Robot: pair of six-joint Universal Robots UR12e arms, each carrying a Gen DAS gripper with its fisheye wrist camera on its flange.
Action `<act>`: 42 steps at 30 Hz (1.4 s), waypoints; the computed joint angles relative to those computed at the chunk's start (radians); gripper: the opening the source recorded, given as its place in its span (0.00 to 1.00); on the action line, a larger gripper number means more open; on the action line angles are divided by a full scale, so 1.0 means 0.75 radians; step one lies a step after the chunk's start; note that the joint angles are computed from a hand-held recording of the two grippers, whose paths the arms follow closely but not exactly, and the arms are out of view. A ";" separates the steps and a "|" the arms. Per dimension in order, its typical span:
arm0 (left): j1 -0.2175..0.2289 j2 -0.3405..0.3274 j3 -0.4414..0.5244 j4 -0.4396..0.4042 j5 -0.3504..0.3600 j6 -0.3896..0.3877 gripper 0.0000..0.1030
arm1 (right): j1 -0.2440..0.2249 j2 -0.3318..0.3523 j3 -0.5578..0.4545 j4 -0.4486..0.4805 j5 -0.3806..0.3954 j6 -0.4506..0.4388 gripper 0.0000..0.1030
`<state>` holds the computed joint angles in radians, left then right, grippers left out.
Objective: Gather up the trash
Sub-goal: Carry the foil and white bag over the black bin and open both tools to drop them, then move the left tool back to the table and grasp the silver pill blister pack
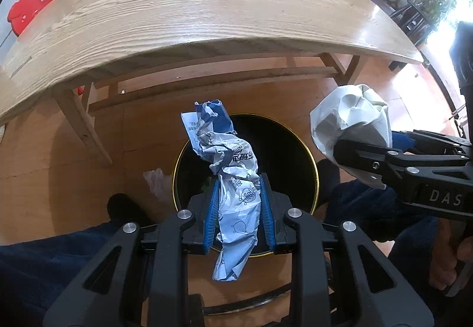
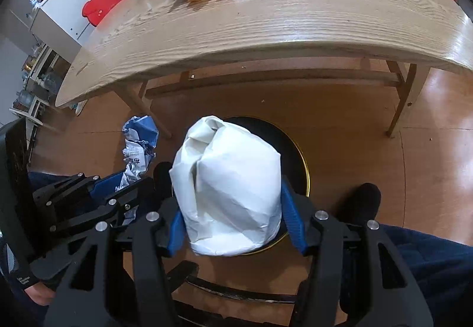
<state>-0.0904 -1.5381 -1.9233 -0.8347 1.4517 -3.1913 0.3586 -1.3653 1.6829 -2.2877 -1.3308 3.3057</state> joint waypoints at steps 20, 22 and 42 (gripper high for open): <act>0.003 -0.008 0.007 0.002 0.004 -0.045 0.70 | -0.015 -0.008 0.006 -0.042 -0.013 0.068 0.77; 0.006 -0.004 0.006 0.015 0.001 -0.051 0.70 | -0.017 -0.011 0.007 -0.050 -0.015 0.068 0.77; 0.015 -0.274 0.479 0.024 0.079 0.182 0.77 | -0.100 0.116 -0.345 -0.084 -0.051 0.074 0.83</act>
<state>-0.0794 -1.7435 -1.5640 -0.8168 1.5108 -3.0550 0.2836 -1.2780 1.4243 -2.3511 -1.3694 3.3609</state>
